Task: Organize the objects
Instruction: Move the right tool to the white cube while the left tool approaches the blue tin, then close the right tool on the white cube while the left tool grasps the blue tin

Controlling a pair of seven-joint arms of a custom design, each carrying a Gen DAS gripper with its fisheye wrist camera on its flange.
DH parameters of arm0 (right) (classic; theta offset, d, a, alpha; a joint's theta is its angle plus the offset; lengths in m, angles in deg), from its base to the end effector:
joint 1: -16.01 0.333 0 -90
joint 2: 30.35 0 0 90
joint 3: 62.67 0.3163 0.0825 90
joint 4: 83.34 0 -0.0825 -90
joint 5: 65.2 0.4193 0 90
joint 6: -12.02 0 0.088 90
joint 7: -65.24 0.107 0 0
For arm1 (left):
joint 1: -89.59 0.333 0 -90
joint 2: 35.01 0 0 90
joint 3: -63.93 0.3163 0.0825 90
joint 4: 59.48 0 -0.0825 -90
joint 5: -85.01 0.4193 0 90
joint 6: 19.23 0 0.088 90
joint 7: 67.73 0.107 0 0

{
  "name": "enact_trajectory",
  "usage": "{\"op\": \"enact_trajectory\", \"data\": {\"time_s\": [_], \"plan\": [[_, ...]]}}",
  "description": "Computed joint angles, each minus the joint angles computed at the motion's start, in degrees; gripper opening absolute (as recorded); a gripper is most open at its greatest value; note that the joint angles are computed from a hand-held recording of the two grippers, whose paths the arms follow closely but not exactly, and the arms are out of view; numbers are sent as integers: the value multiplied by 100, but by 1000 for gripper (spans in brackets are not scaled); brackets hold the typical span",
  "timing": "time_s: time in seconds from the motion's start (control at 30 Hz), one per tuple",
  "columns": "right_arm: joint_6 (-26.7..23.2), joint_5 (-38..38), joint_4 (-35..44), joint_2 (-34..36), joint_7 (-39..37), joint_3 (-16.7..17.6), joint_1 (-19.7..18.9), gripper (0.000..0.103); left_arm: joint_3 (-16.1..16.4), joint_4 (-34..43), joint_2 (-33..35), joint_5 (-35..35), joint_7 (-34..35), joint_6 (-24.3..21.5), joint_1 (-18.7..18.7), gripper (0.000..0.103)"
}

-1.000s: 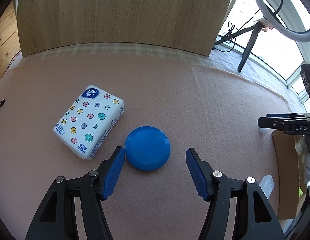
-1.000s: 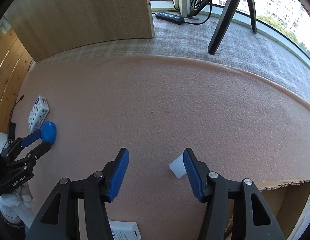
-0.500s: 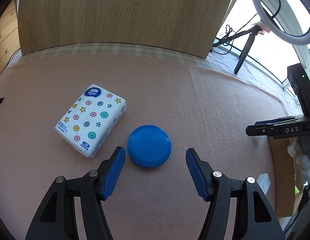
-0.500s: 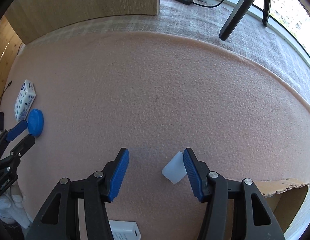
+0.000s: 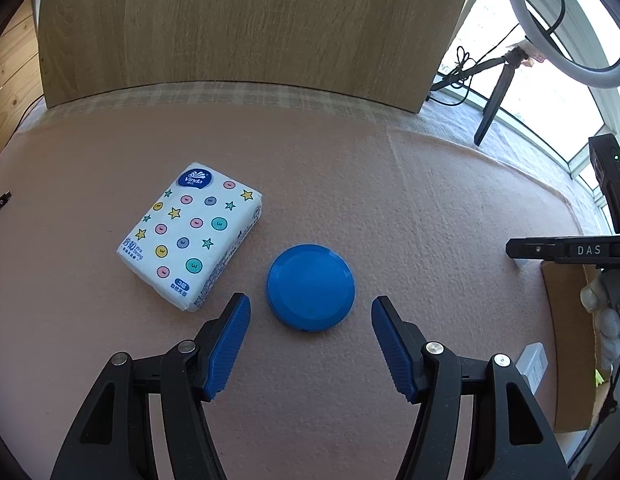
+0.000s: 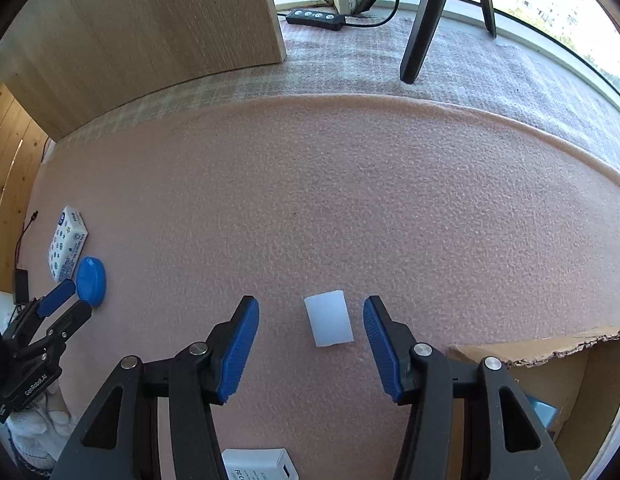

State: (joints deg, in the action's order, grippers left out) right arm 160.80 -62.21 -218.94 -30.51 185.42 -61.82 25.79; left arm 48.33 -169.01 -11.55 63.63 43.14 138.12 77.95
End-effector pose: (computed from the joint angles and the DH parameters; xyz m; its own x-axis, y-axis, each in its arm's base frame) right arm 0.5357 0.0995 0.3248 -0.3568 -0.9225 -0.1472 -0.9073 0.3797 -0.1804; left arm 0.6231 -0.2905 0.3094 -0.4965 -0.8389 0.2230 -0.8164 0.3640 -0.4484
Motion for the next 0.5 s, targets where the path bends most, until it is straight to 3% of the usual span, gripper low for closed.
{"op": "enact_trajectory", "data": {"time_s": [0.13,0.27,0.3,0.43,0.5], "plan": [[-71,317,185,247,-280,58,12,51,-5,-15,-6,-9,13,16,-1,66],[627,2260,-44,66,-1722,166,8,51,5,-33,-12,-19,19,41,5,66],[684,2390,-69,21,-1800,156,33,51,16,-32,-6,-8,1,43,-2,66],[616,1194,-42,26,-910,94,82,51,75,43,83,115,-111,19,-67,66],[517,1058,-13,92,-790,78,83,51,108,43,105,203,-169,62,-113,66]]}}
